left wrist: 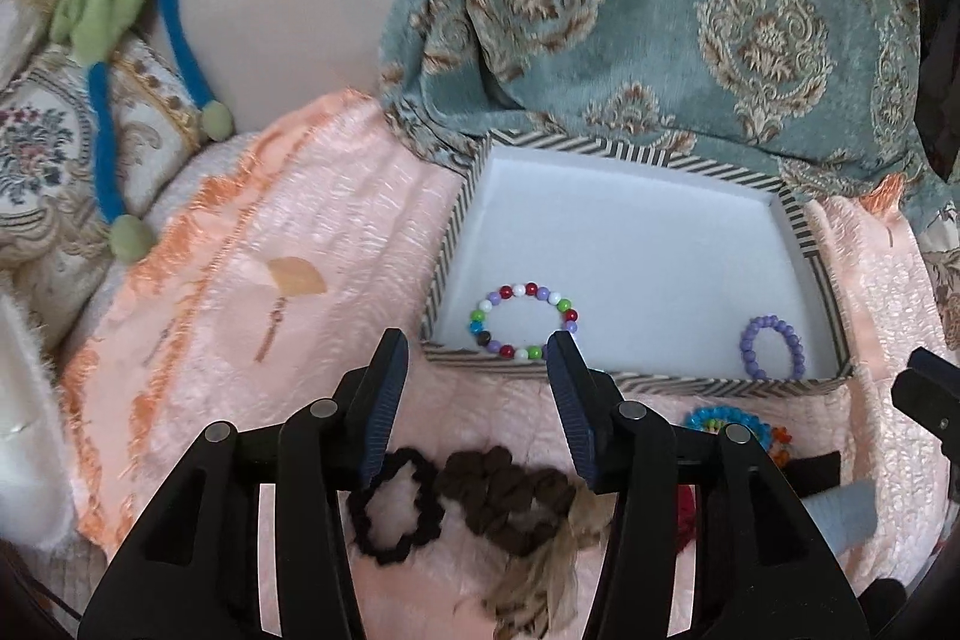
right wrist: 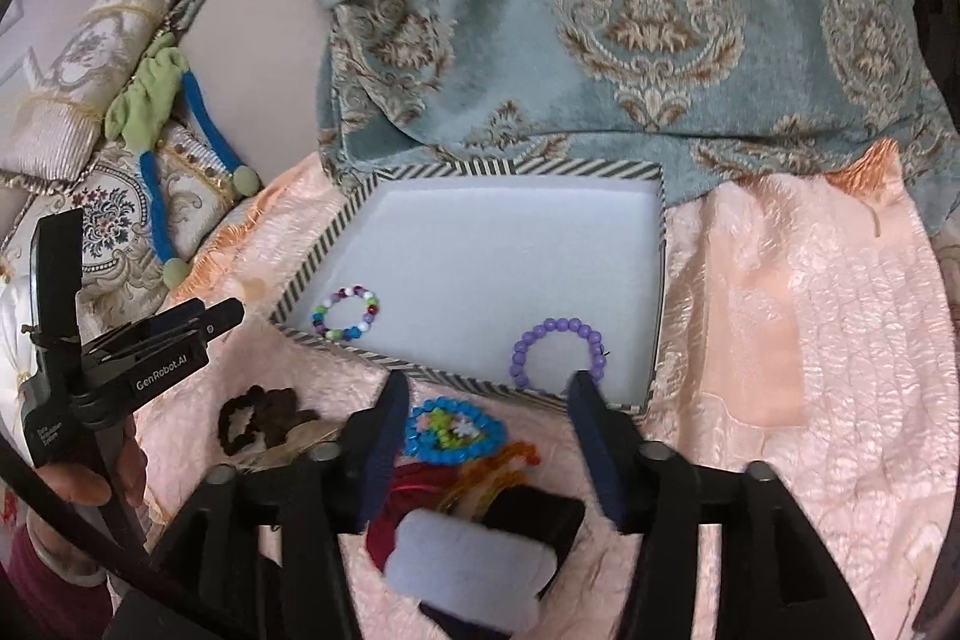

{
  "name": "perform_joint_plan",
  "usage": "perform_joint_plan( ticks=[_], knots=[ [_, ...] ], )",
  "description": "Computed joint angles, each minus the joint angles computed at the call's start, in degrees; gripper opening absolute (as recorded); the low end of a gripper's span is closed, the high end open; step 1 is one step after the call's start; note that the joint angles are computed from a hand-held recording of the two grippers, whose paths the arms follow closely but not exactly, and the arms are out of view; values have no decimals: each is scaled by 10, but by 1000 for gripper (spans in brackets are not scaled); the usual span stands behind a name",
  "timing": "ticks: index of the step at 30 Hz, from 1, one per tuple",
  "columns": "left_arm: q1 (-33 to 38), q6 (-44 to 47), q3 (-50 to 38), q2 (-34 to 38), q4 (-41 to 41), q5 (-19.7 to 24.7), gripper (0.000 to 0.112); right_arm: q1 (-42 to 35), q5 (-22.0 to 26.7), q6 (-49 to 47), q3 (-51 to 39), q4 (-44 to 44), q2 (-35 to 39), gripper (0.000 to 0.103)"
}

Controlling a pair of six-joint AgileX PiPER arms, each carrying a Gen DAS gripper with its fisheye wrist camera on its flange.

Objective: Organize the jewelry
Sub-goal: 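Lift both open tools away from the tray back over the quilt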

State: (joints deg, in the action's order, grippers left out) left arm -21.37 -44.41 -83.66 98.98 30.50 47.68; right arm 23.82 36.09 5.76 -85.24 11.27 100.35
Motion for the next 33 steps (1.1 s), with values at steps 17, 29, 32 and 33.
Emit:
perform_joint_plan(
  ticks=[17,29,32,33],
  knots=[
    [-133,-181,132,-150,142,76,48,70,-26,82,106,-85,-135,64],
    [-118,-131,162,-233,54,55,59,75,-27,89,152,-93,-190,67],
    [-105,-103,172,-242,25,40,63,65,-29,65,168,-72,-195,67],
    [-96,-84,177,-243,3,30,63,60,-30,57,174,-64,-194,67]
  ],
)
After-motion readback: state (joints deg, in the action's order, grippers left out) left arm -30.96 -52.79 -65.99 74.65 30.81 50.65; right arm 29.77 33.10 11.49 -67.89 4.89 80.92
